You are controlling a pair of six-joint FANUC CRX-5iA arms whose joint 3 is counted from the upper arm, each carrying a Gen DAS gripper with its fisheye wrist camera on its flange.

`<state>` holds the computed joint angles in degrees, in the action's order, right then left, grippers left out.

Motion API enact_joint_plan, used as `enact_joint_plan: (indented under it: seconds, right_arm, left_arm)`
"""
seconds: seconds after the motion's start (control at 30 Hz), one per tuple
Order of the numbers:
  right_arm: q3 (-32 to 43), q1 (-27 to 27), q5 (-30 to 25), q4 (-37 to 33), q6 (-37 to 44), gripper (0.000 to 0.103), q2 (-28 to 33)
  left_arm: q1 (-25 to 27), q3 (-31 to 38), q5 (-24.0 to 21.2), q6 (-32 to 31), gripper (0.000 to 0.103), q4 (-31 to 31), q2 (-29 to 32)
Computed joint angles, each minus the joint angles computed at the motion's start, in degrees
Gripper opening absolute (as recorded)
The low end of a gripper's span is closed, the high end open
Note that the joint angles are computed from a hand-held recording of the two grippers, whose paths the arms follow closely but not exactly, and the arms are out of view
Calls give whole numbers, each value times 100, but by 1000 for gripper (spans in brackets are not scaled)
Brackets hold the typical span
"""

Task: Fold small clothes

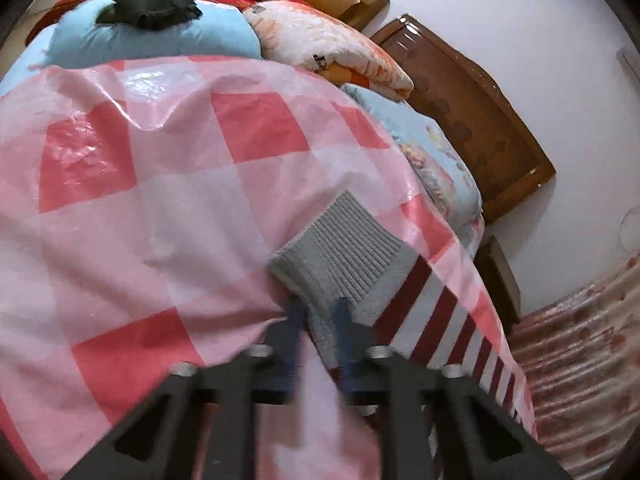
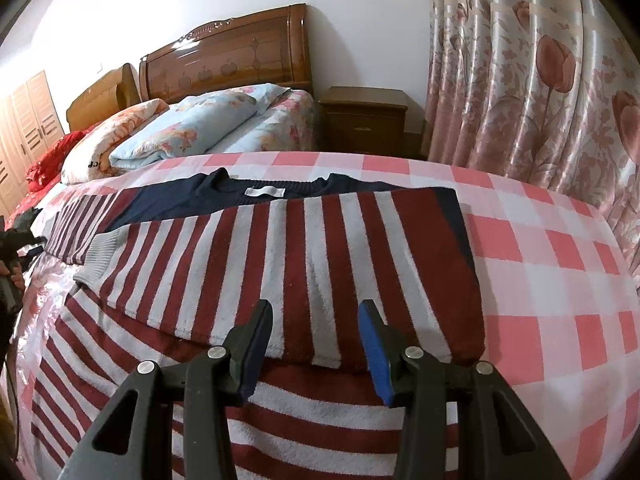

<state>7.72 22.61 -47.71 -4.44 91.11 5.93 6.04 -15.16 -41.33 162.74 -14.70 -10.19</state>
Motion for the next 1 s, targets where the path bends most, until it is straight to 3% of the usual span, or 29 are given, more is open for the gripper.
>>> enact_joint_plan:
  seconds: [0.03, 0.13, 0.2, 0.27, 0.37, 0.43, 0.57, 0.67, 0.8, 0.87, 0.9, 0.97, 1.0]
  right_arm:
    - [-5, -5, -14, -11, -10, 45, -1]
    - [-75, -40, -25, -82, -8, 45, -72]
    - [-153, -89, 3, -155, 1, 45, -165]
    - [-202, -192, 14, -348, 68, 45, -256]
    - [-244, -313, 28, -522, 7, 45, -324]
    - [-251, -396, 4, -654, -50, 45, -363]
    - [-398, -590, 25, -957, -49, 45, -580]
    - [-522, -744, 1, -995, -85, 45, -719]
    - [-536, -1062, -164, -1111, -67, 45, -791]
    - [-511, -1232, -227, -1228, 9, 45, -801]
    - [-485, -1302, -258, -1308, 54, 45, -789]
    - [-342, -1494, -390, -1658, 192, 45, -712]
    - [-273, -1569, -458, -1839, 247, 45, -672]
  left_arm:
    - [52, -39, 92, -73, 103, 3, -13]
    - [-372, 314, -260, 613, 103, -863, -16]
    - [-1120, 844, -731, 1150, 103, -1867, 14]
    - [-1727, 1313, -968, 1141, 103, -2379, 126]
    - [-2560, 2093, -704, 469, 103, -2566, 483]
    - [-2967, 2650, -332, -335, 103, -2274, 923]
    - [-3424, 3649, 165, -2149, 103, -935, 2079]
    - [-3582, 4550, -125, -3569, 103, 504, 3287]
    - [-3852, 5681, -1257, -4347, 103, 1037, 4378]
    - [-3902, 5550, -1134, -4457, 103, 972, 4298]
    - [-3840, 5410, -1075, -4687, 103, 1266, 4205]
    - [-3724, 4768, -523, -4809, 103, 1539, 3751]
    - [-3744, 4401, -126, -4536, 103, 1265, 3385]
